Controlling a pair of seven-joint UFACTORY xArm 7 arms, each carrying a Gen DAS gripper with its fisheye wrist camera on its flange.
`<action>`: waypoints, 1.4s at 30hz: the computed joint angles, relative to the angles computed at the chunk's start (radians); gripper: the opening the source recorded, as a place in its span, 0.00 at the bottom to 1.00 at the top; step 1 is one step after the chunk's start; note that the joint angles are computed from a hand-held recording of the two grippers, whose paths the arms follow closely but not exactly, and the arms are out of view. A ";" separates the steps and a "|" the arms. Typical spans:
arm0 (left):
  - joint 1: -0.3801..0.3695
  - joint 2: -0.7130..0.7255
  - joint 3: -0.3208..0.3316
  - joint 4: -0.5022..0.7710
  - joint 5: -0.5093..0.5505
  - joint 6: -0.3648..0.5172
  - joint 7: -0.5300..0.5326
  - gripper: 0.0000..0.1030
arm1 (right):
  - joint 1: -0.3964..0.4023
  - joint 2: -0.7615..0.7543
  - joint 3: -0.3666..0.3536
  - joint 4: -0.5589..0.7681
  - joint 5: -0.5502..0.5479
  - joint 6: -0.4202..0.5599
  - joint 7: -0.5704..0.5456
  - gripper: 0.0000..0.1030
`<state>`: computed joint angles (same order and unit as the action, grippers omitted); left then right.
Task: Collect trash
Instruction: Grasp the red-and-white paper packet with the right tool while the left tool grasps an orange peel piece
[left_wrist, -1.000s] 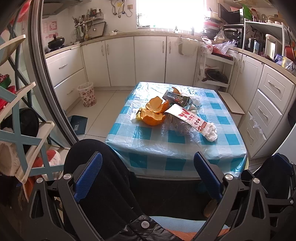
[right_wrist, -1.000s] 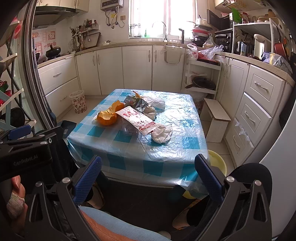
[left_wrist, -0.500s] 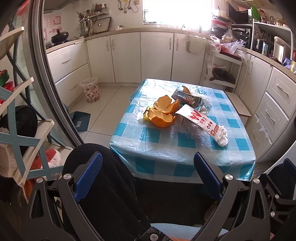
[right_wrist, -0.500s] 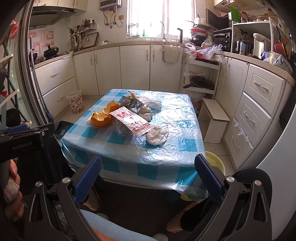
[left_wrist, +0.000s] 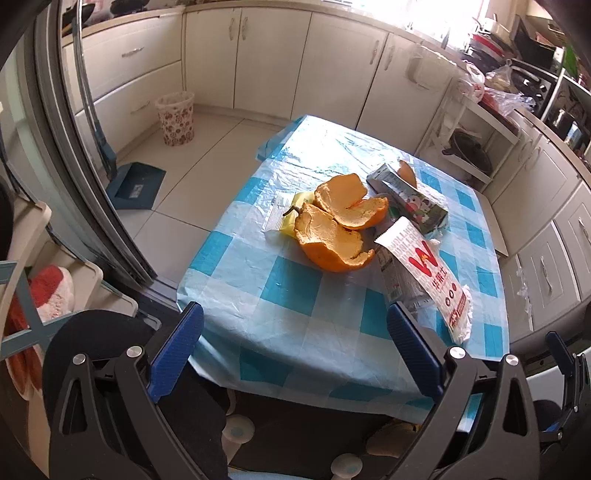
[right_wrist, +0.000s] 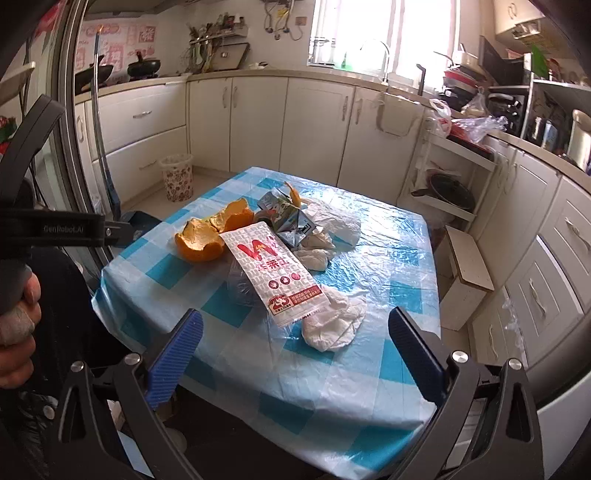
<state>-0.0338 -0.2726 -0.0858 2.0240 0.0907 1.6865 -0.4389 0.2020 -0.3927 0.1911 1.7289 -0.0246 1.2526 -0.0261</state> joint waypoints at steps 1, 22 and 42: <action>0.003 0.015 0.003 0.003 -0.002 0.001 -0.008 0.92 | 0.005 0.017 -0.002 0.001 0.000 -0.002 -0.020 0.94; 0.033 0.280 0.090 0.100 -0.207 0.029 -0.155 0.92 | 0.033 0.174 -0.088 0.037 0.187 0.011 -0.156 0.03; 0.036 0.216 0.085 0.020 -0.157 0.011 -0.122 0.07 | -0.002 0.232 -0.095 0.064 0.238 -0.073 -0.081 0.32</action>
<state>0.0027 -0.0567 -0.0010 2.0436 -0.0663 1.6975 -0.5609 0.2001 -0.1605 0.0958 1.7933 0.2138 1.1792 -0.1066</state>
